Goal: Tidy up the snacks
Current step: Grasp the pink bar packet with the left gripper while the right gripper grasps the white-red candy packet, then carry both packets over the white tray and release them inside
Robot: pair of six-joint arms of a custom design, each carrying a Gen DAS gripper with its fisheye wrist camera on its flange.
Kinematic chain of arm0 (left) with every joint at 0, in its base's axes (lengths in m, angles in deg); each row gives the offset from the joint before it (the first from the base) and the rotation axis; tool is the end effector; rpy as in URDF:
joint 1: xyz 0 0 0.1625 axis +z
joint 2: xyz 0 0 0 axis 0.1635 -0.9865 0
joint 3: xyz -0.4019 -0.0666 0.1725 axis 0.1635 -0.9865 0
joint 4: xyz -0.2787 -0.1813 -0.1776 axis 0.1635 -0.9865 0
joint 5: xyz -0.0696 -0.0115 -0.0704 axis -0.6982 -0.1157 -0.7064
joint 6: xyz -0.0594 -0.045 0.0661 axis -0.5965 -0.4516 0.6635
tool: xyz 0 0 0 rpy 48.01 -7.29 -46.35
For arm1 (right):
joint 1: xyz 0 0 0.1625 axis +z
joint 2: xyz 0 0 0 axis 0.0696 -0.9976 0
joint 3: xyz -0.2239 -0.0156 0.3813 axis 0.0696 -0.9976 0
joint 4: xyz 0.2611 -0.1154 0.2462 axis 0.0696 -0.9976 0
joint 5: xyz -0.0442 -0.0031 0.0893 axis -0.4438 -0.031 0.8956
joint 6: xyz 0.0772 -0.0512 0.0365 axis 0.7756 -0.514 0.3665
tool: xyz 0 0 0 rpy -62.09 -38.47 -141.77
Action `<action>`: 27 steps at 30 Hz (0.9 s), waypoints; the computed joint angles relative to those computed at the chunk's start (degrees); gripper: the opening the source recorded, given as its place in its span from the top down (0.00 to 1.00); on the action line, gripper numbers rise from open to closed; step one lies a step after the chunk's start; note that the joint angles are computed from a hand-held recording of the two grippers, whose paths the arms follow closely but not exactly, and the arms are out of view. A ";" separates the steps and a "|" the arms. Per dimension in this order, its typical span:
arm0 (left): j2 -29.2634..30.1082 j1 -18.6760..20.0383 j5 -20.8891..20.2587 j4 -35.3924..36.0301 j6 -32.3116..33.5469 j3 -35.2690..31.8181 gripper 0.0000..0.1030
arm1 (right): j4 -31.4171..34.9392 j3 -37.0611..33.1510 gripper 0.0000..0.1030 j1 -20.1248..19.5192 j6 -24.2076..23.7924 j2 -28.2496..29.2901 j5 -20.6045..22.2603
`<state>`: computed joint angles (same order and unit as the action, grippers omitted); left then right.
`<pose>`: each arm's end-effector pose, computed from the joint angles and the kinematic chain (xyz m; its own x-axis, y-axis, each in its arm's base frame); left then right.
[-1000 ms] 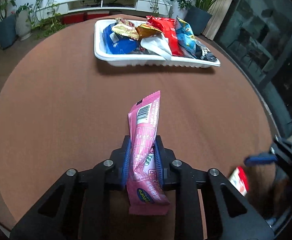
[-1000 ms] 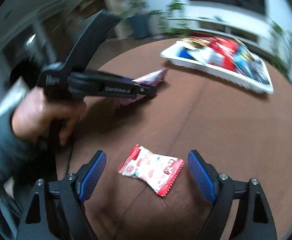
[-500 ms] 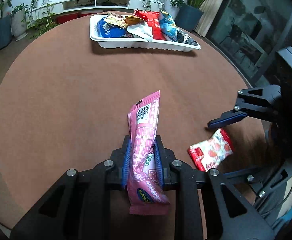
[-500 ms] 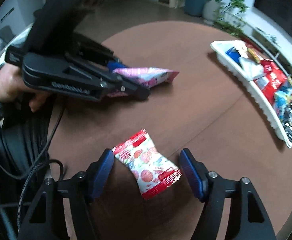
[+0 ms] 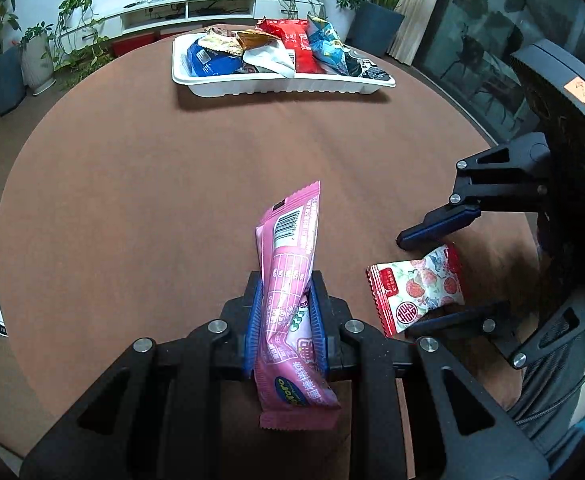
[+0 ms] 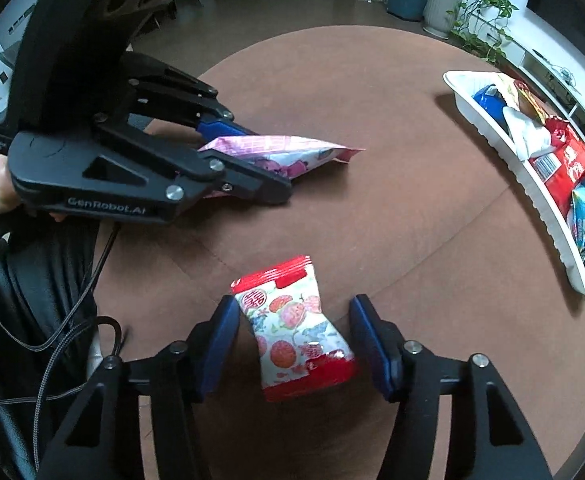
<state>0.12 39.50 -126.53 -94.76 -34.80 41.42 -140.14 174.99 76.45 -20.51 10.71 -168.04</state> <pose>-0.2717 -0.5971 -0.0690 -0.7453 0.4133 -0.5231 0.5779 0.7918 -0.1978 -0.0128 -0.6483 0.1689 -0.3368 -0.8626 0.3775 -0.8398 0.4565 0.2938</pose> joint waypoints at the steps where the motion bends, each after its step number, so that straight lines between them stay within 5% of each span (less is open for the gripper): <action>1: -0.05 -0.03 0.10 0.00 0.02 0.09 0.80 | -0.37 0.09 0.45 0.10 -0.07 0.06 -0.28; 7: -0.01 -0.18 0.66 0.11 0.44 0.09 0.80 | -3.63 1.55 0.61 0.09 0.46 -0.11 -0.01; 27: 0.00 -0.19 0.85 -0.18 0.70 0.21 0.80 | -13.97 11.71 0.66 -4.09 5.27 -5.56 7.98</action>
<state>0.12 39.31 -125.68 -94.95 -34.10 41.63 -154.11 186.70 72.36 -15.24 5.15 -160.05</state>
